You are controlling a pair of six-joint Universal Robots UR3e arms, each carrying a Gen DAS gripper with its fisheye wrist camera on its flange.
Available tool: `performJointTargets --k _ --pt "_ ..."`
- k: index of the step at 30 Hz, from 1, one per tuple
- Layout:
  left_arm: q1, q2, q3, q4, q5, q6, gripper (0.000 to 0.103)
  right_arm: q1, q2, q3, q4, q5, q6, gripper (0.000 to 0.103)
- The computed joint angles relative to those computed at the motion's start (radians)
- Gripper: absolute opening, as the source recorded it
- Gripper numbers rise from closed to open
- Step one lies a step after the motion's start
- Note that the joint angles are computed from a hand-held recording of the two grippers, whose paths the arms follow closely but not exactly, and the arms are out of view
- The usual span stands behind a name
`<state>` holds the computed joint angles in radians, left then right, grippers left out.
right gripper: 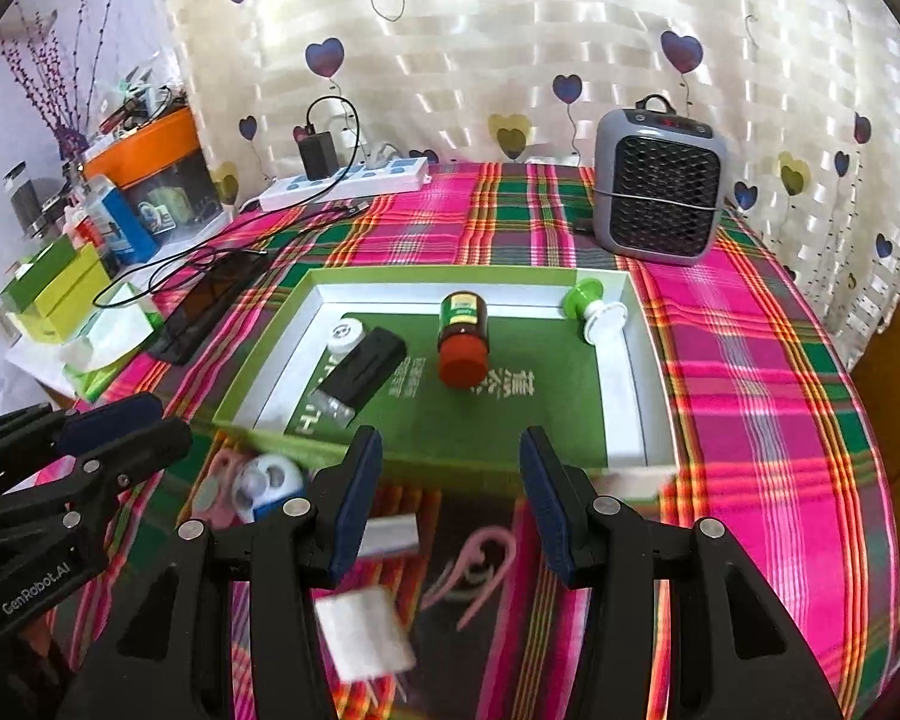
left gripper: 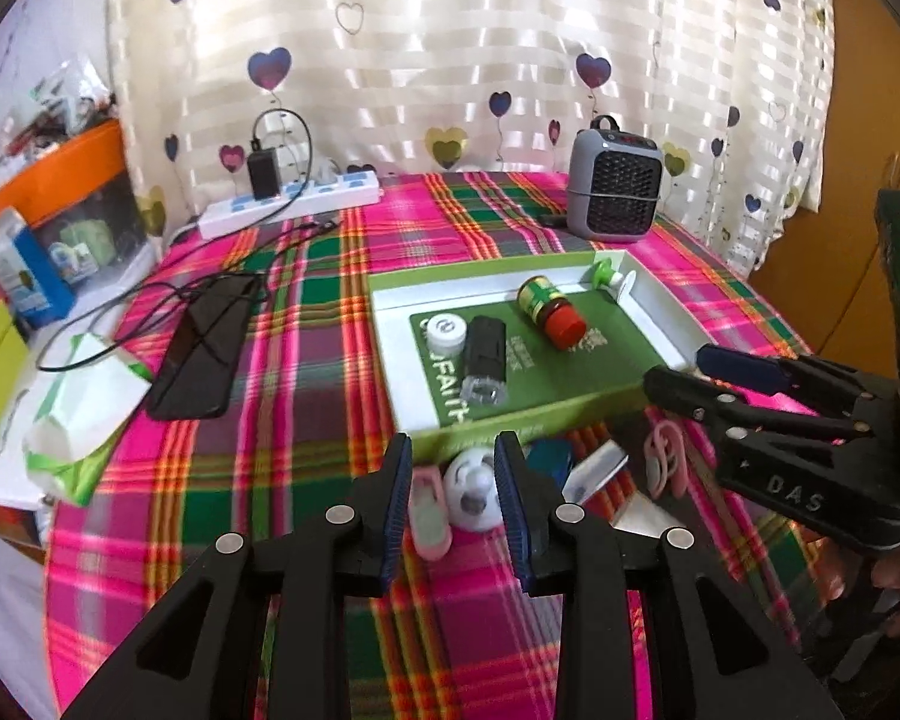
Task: Organize rigid objects
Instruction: 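Grasp the white plug charger with the right tool while the left tool approaches the pink holder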
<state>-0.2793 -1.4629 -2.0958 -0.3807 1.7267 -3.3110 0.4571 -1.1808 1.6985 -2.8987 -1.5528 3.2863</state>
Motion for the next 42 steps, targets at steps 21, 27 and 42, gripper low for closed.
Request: performJointTargets --k 21,27,42 --pt "0.145 0.272 -0.321 0.020 -0.187 -0.003 0.034 0.056 -0.144 0.332 -0.184 -0.076 -0.031 0.049" --pt "0.185 0.269 -0.345 0.024 -0.238 0.029 0.034 0.039 -0.137 0.364 -0.211 -0.030 -0.024 0.049" --pt "0.205 0.189 -0.360 0.085 -0.307 0.013 0.034 0.024 -0.116 0.379 -0.231 0.087 -0.068 0.049"
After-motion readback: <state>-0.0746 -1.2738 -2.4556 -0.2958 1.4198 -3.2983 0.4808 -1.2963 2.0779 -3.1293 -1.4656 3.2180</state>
